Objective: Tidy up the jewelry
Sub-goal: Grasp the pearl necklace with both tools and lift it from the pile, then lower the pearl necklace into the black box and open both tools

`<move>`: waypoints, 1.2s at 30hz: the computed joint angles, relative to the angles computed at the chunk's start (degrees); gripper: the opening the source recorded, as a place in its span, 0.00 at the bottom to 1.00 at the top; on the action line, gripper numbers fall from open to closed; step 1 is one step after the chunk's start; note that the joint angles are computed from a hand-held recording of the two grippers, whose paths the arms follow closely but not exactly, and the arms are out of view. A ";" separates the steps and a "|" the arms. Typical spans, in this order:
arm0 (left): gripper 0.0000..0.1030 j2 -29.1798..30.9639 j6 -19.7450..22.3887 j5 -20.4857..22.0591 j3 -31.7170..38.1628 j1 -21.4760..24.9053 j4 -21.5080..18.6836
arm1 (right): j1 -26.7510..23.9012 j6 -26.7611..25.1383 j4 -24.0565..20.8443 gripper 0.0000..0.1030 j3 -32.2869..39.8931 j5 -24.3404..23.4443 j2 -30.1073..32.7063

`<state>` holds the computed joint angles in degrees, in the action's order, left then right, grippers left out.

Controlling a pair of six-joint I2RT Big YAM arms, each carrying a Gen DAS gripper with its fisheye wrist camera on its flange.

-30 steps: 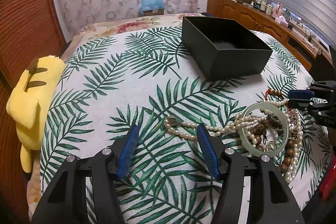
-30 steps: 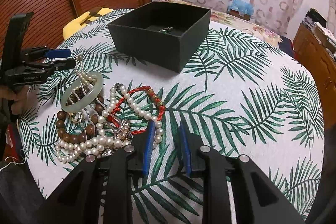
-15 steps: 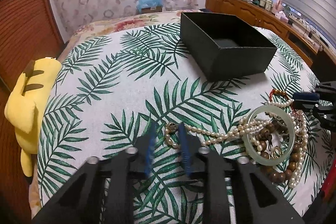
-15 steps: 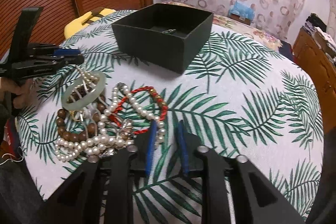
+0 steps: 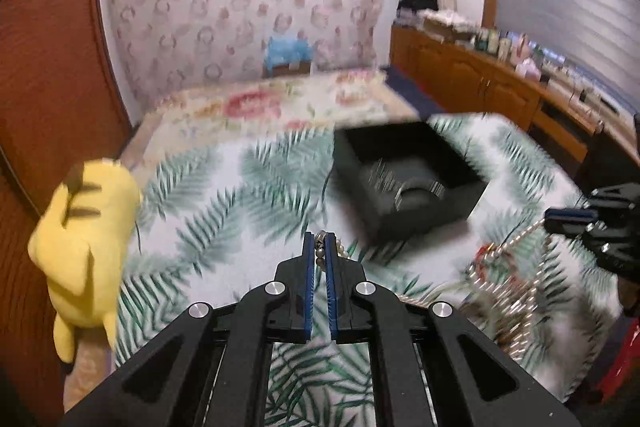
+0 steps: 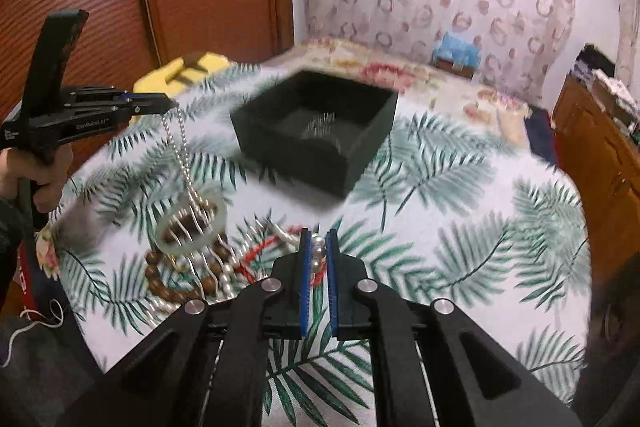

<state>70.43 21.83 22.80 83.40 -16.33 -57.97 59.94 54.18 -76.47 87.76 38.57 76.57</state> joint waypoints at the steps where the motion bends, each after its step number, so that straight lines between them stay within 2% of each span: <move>1: 0.04 -0.16 -0.33 0.49 0.93 -0.15 -0.06 | 0.30 -0.26 -0.90 0.08 1.24 1.25 0.04; 10: 0.04 -0.19 -3.30 3.57 10.10 -2.67 -1.24 | 1.96 -3.20 -5.12 0.08 10.17 8.75 0.71; 22: 0.04 0.86 -5.28 2.61 17.88 -5.89 -1.34 | 3.57 -8.84 -7.92 0.08 21.37 16.01 3.07; 31: 0.04 2.60 -5.90 1.64 20.22 -7.33 -1.35 | 3.11 -13.80 -9.04 0.08 29.04 19.67 5.08; 36: 0.04 4.57 -6.11 1.26 22.84 -8.69 -0.97 | 1.50 -18.30 -6.45 0.08 30.45 19.49 5.03</move>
<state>75.00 15.72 24.06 106.24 -25.02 -58.95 61.44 35.88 -82.91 118.21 58.05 81.59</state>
